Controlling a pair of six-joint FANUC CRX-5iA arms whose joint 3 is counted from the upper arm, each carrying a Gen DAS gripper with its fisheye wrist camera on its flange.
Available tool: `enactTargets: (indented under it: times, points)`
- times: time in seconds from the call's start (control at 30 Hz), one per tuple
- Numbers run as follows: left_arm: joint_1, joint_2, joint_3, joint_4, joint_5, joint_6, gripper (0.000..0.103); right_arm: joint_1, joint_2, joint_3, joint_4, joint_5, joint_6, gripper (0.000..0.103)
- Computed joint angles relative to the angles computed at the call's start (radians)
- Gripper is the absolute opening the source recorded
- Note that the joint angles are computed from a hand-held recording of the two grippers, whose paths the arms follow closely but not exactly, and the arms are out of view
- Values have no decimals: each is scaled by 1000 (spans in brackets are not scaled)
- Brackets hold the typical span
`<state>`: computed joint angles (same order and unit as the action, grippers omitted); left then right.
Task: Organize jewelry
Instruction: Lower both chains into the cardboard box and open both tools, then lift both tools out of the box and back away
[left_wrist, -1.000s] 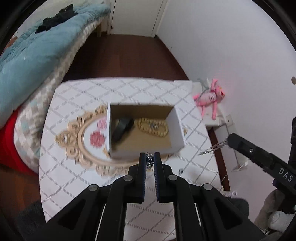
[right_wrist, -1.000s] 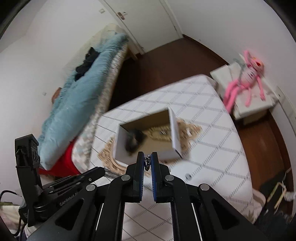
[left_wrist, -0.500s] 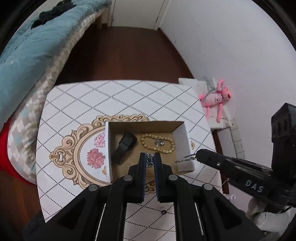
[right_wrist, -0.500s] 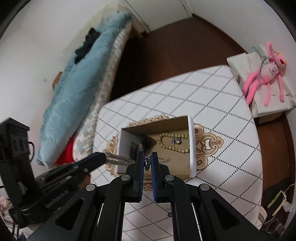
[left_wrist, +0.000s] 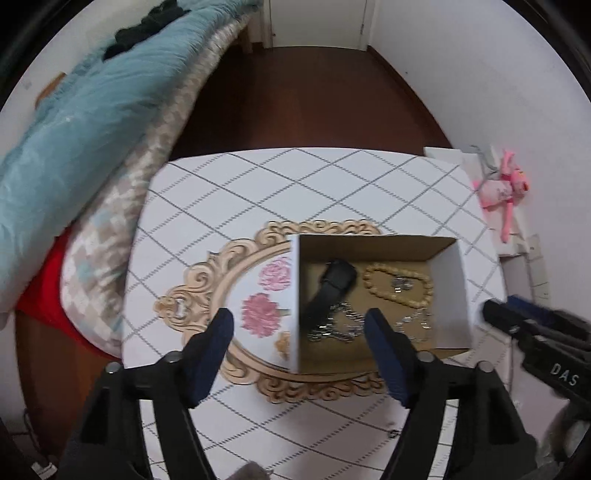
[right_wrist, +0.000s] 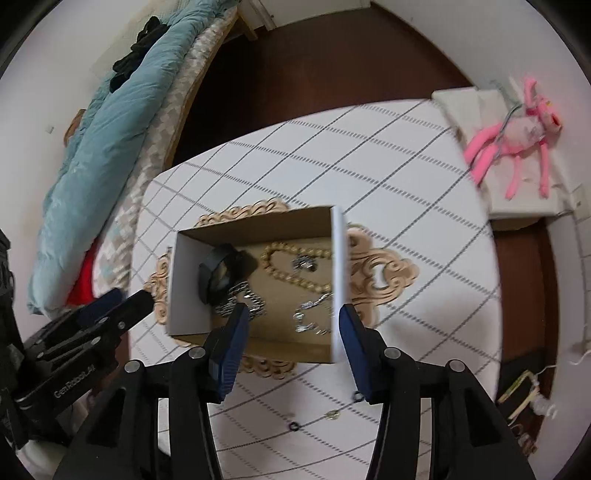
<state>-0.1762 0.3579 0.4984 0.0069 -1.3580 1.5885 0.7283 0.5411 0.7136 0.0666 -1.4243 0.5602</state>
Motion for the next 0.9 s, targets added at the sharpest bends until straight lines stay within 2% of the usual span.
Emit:
enactTargets:
  times: [0.03, 0.07, 0.1, 0.13, 0.17, 0.27, 0.47, 0.63, 0.9]
  points:
    - [1, -5, -10, -3, 7, 0, 80, 16, 15, 13, 52, -38, 1, 53]
    - [2, -14, -27, -8, 15, 7, 89, 25, 30, 30, 82, -68, 6, 63]
    - [3, -16, -33, -12, 17, 11, 93, 42, 50, 46, 128, -117, 16, 81]
    - [3, -20, -43, -14, 24, 10, 99, 52, 58, 49, 154, -141, 20, 89]
    - [2, -27, -56, -17, 32, 10, 100, 60, 65, 48, 174, -159, 25, 100]
    - [-8, -39, -77, -43, 36, 9, 101, 78, 68, 25, 213, -181, 15, 101]
    - [-12, -66, -108, -58, 56, 18, 101, 94, 43, -36, 245, -165, -32, 103]
    - [-9, -88, -122, -57, 63, 32, 101, 106, 37, -38, 261, -157, -63, 103]
    - [-11, -189, -180, -66, 109, 53, 101, 161, -17, -81, 359, -142, -132, 103]
